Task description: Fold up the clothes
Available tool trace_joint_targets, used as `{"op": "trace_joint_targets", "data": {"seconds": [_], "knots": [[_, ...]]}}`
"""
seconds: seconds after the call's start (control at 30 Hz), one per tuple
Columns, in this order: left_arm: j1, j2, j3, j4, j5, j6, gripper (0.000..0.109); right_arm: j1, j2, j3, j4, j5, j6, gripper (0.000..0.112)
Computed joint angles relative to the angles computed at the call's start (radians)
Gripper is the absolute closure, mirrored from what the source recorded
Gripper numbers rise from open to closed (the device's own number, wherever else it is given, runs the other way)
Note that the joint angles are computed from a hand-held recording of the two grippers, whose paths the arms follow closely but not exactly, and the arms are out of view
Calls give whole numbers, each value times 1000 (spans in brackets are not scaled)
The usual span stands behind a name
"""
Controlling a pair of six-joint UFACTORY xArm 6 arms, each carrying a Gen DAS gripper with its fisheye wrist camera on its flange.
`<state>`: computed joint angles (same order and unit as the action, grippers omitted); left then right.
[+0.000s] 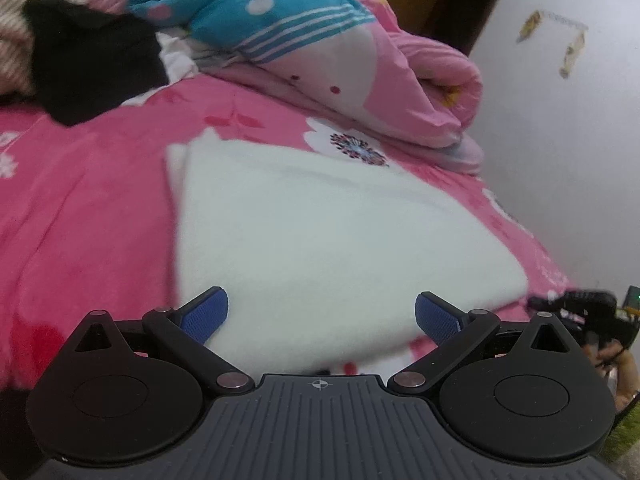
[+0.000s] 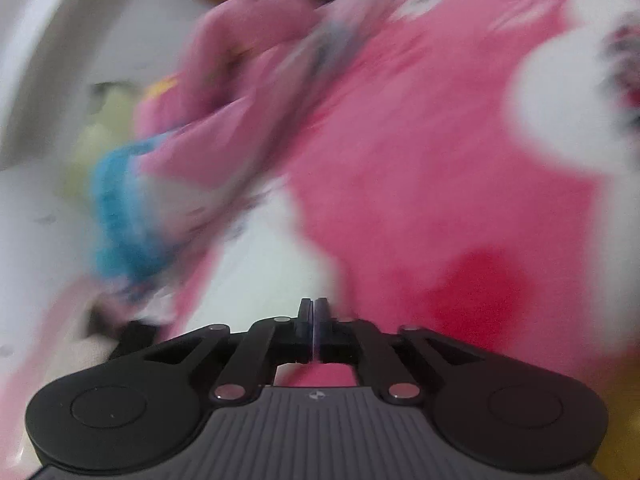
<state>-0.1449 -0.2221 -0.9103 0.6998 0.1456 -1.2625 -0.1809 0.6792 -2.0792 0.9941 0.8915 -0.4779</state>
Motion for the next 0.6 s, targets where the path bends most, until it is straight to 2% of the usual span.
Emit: {"op": "trace_joint_targets", "data": {"seconds": [0.03,0.07,0.13,0.23,0.33,0.37,0.4,0.53,0.6], "knots": [[4,-13,15,5,-8,-10,8,8,-58,68,-53,-70,-55,107],[8,-25,28,11,-15,-20,8,12,-94,104,-65,-97,-82,107],[8,-34,26,58,-9,-52,7,13,-139,133,-3,-65,-153,107],[13,-29,21,112,-20,-104,7,52,-172,129,66,13,-276,104],[17,-20,22,101,-32,-101,7,93,-112,14,109,185,-336,90],[21,-20,25,104,-38,-106,7,112,-115,17,97,203,-346,87],[25,-19,29,109,-45,-112,7,132,-123,37,54,180,-353,87],[41,-9,40,120,-76,-141,7,211,-158,159,-210,-43,-353,90],[42,-8,41,120,-81,-132,7,237,-224,245,-264,-121,-379,89]]}}
